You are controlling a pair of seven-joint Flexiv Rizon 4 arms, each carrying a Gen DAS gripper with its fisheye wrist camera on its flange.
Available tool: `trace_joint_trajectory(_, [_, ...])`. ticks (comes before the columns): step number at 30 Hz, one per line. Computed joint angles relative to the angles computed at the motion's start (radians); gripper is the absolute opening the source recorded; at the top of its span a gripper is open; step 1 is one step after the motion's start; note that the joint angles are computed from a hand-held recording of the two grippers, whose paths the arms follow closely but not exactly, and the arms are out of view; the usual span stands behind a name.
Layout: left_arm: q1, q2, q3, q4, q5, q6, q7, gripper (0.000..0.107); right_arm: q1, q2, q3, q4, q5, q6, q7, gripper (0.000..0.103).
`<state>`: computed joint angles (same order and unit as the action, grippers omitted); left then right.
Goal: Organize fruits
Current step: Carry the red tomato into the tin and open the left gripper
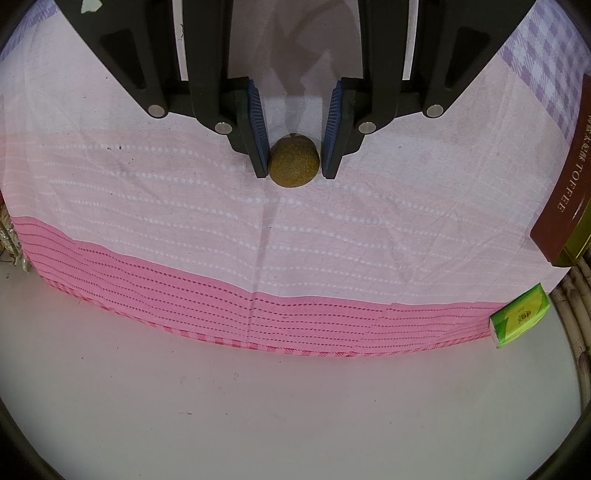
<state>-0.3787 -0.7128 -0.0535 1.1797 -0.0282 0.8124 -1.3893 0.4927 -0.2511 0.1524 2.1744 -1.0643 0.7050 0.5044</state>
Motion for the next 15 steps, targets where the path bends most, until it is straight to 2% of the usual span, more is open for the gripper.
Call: trace_joint_trajectory(15, [0.031,0.007,0.025,0.060,0.023,-0.044,-0.037,0.032,-0.001,-0.001,0.000,-0.001,0.002,-0.002,-0.005,0.027])
